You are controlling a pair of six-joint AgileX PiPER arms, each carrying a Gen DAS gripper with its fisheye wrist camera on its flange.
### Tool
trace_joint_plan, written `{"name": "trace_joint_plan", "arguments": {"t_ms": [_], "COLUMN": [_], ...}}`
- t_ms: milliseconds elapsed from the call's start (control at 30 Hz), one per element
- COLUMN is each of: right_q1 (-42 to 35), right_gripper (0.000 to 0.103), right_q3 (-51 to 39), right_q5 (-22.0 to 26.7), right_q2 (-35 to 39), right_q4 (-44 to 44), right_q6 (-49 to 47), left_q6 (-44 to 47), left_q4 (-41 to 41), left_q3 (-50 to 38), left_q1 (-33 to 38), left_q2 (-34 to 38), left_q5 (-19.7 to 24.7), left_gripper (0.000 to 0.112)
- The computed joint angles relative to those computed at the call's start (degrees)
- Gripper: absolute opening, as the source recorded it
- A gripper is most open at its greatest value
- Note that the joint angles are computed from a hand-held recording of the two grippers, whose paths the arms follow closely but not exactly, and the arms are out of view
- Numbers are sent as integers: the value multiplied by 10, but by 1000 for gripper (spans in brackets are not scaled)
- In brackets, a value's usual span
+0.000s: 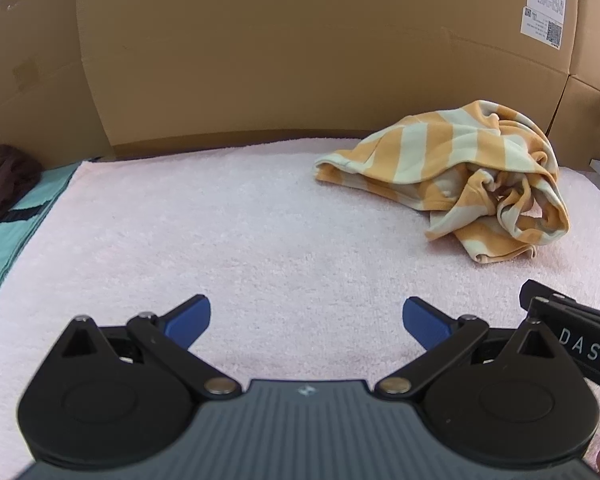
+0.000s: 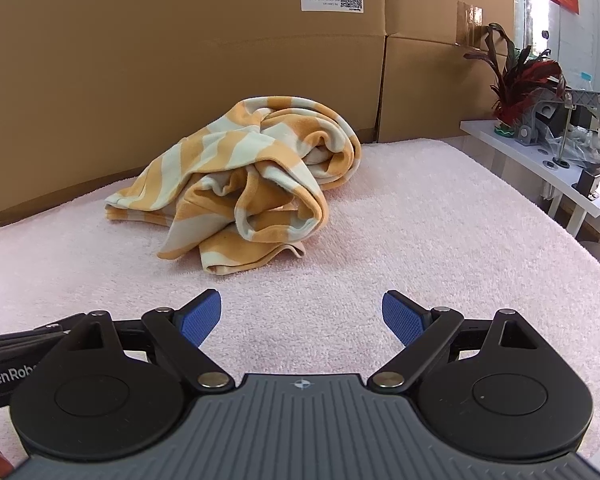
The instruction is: Fold clothes
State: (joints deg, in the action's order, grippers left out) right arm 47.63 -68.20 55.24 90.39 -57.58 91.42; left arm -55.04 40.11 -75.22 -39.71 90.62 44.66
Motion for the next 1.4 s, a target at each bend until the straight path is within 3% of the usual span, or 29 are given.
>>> {"name": "trace_joint_plan", "arguments": {"t_ms": [500,600,633,700,867,967,1067,1100,1167,1200,1233,1333,1400], "right_q1": [-22,-53,-63,-75,-70,-68,-73,-78,-86,-90,-96,-121,-125], "right_gripper": [89,74,67,64,65,84,87,83,66,54,26,16,15], "right_q3": [-1,-3,-11,-42,-223,-381,-537,-564,-553,-532,-489,-317,-202], "right_q5": [-34,-88,-102,-115,-84,-56,-6,9,6,-7,-39,-131,-146], "right_q2": [2,-11,-12,-4,100,206,328,347,350,346,331,202,118], "right_q4": [17,60,76,92,93,113,121,127,113,98,71,74,19], "right_q6": [-16,-57,-74,-103,-254,-374,-524,-543,-516,-492,-455,-332,-239], "left_q6": [80,140,140,114,61,3,-35,-36,23,41,41,45,56], "left_q4": [-59,-137,-141,-119,-89,-46,-3,0,-63,-85,-87,-90,-97], "left_q3": [-5,2,9,27,73,95,111,115,109,111,115,121,122], "left_q1": [32,72,81,94,132,133,130,130,142,148,150,151,151], "left_q2": [18,15,12,4,-11,-5,-13,-15,-10,-10,-12,-15,-15], "left_q5": [-26,-62,-76,-106,-185,-207,-231,-239,-246,-254,-262,-271,-276], "left_gripper": [102,102,101,99,102,102,102,102,102,102,102,102,102]}}
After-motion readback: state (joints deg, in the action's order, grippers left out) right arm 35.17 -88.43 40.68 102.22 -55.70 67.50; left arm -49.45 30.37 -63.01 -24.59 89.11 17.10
